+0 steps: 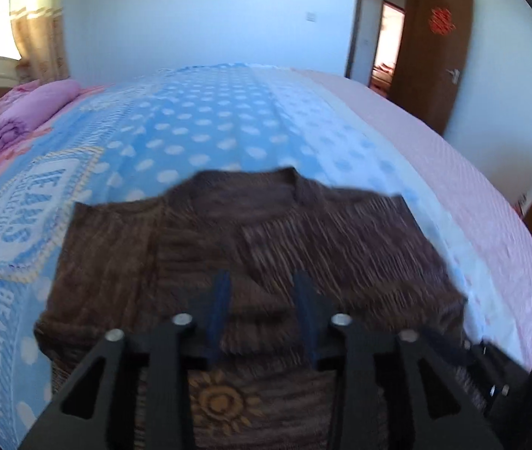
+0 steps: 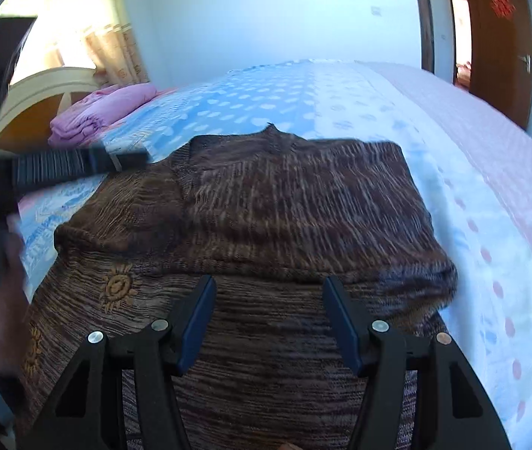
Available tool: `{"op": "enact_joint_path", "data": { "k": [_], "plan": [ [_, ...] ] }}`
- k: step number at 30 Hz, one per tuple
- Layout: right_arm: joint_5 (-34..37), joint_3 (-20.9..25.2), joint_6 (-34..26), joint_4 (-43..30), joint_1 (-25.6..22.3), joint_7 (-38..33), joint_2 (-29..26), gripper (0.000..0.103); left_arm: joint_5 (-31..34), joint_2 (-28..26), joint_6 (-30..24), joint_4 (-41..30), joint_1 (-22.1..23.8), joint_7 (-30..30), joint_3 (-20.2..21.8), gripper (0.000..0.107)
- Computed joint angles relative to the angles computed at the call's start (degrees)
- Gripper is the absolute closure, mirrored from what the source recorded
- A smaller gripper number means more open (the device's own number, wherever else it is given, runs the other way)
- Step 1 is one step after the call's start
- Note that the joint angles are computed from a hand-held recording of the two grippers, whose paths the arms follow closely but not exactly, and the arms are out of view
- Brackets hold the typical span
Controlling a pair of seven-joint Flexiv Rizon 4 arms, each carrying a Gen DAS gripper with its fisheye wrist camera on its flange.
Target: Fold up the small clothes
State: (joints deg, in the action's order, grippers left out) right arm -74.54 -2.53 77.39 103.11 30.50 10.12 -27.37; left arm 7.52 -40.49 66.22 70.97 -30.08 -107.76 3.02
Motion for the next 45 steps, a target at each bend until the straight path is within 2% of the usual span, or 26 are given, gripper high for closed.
{"op": "enact_joint_path", "data": {
  "k": [3, 4, 6, 8, 10, 11, 13, 16, 19, 25, 26, 28, 31, 33, 36, 39, 41, 42, 44, 45],
  "plan": [
    [-0.7, -0.2, 1.1, 0.1, -0.3, 1.1, -0.2, 0.043, 4.6, 3.4, 4.8, 5.6, -1.7, -1.6, 3.6, 0.044],
    [-0.3, -0.1, 1.0, 0.1, -0.3, 0.7, -0.3, 0.043, 7.1, 4.5, 6.5, 7.3, -2.8, -3.2, 6.0, 0.038],
    [-0.9, -0.4, 1.2, 0.2, -0.2, 1.2, -0.2, 0.043, 14.5, 6.1, 6.9, 9.1, -7.0, -8.9, 14.4, 0.028],
    [-2.6, -0.7, -0.1, 0.2, 0.3, 2.3, 0.5, 0.043, 21.0, 6.3, 3.2, 8.4, -10.3, -14.7, 20.6, 0.027],
    [-2.5, 0.3, -1.4, -1.0, 0.4, 0.5, 0.5, 0.043, 27.0, 5.2, -6.2, 5.9, -13.2, -19.0, 26.3, 0.025],
    [-0.7, 1.2, -2.1, -1.9, 0.3, -2.3, 0.1, 0.043, 27.8, 4.7, -9.7, 5.1, -12.9, -19.3, 26.8, 0.024],
    [7.8, 4.3, -5.1, -5.5, 0.7, -13.3, -1.9, 0.043, 26.2, 4.3, -12.9, 4.7, -9.5, -16.3, 24.0, 0.019],
    [19.8, 9.4, -11.3, -15.0, 1.4, -31.7, -7.4, 0.043, 25.0, 4.3, -13.7, 5.4, -6.0, -17.9, 21.0, 0.01],
    [25.5, 10.2, -20.4, -25.2, 4.2, -42.9, -13.0, 0.043, 27.2, 5.7, -13.6, 6.4, -5.2, -21.1, 19.8, 0.004],
    [34.2, 9.0, -34.1, -43.9, 8.5, -56.8, -24.2, 0.042, 29.5, 6.3, -14.0, 7.1, -1.9, -23.3, 15.1, 0.004],
    [34.3, 7.8, -34.6, -45.2, 9.2, -57.3, -25.2, 0.042, 29.9, 5.7, -14.1, 6.2, -1.1, -23.4, 14.3, 0.004],
    [34.9, 4.0, -35.5, -45.6, 10.1, -53.7, -24.9, 0.042, 31.0, 6.0, -14.6, 6.3, -0.2, -24.0, 13.0, 0.004],
    [35.1, -2.9, -35.9, -41.2, 11.0, -42.1, -21.5, 0.041, 32.4, 6.5, -14.7, 6.6, 1.1, -25.1, 11.2, 0.004],
    [35.1, -4.5, -37.8, -37.7, 10.4, -35.8, -18.6, 0.041, 32.4, 7.0, -14.2, 7.2, 2.2, -25.3, 10.0, 0.004],
    [34.5, -3.0, -32.1, -30.2, 7.8, -31.2, -13.6, 0.041, 31.9, 7.4, -13.3, 7.9, 3.5, -25.3, 8.8, 0.004],
    [34.0, 0.7, -21.9, -24.8, 5.7, -33.7, -10.9, 0.041, 31.1, 7.7, -12.2, 8.6, 4.4, -25.5, 8.1, 0.004],
    [37.4, 4.4, -15.5, -22.9, 4.2, -37.0, -10.6, 0.041, 30.2, 7.7, -11.8, 8.9, 5.0, -25.1, 7.7, 0.004],
    [39.5, 5.9, -14.0, -22.4, 3.8, -38.7, -10.8, 0.043, 29.8, 7.8, -11.7, 9.1, 5.1, -25.1, 7.6, 0.004],
    [44.2, 8.8, -13.4, -23.3, 3.2, -42.6, -12.0, 0.061, 29.9, 7.8, -11.7, 9.1, 4.9, -25.4, 7.9, 0.004],
    [45.6, 9.0, -13.8, -23.7, 3.5, -43.4, -12.5, 0.064, 29.9, 7.8, -11.7, 9.1, 4.8, -25.6, 8.0, 0.004]
  ]
}}
